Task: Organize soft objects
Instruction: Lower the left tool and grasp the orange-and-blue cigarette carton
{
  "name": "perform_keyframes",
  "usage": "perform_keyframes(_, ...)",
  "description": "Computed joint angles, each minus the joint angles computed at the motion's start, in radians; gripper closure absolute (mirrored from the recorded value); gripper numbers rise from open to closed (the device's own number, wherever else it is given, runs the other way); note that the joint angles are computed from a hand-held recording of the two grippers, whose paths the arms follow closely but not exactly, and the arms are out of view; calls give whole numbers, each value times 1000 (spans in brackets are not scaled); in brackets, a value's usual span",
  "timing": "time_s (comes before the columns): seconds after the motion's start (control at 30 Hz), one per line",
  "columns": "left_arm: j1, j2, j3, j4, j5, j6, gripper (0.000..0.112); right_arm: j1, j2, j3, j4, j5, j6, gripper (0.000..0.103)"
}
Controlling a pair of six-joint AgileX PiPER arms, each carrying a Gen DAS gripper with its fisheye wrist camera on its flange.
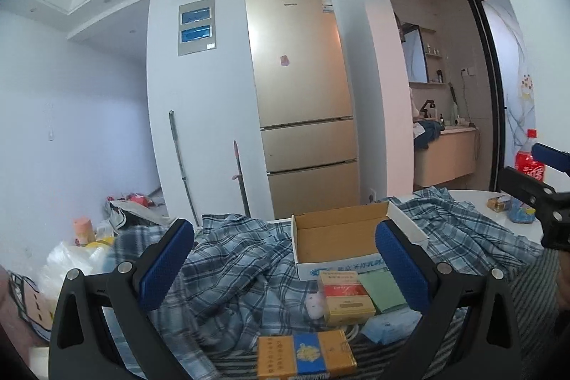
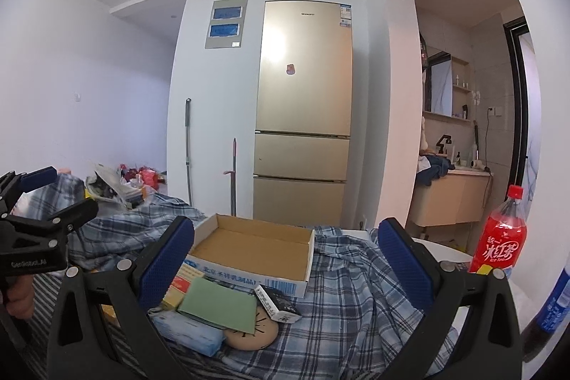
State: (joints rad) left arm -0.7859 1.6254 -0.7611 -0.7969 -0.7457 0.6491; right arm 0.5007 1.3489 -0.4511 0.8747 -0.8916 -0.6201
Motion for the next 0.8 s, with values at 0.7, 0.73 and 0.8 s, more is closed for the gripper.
perform_keyframes(0.7,116,92,-100,-435,449,414,9,18,71,-51,82,83,31,0)
perform_keyframes(0.73,132,102,-115,-457,491,437,9,14,82,-52,72,91,40,0)
perform_keyframes(0.8,155,114,-132,-466,543,442,9,-3,96,-54,46,111,61,0)
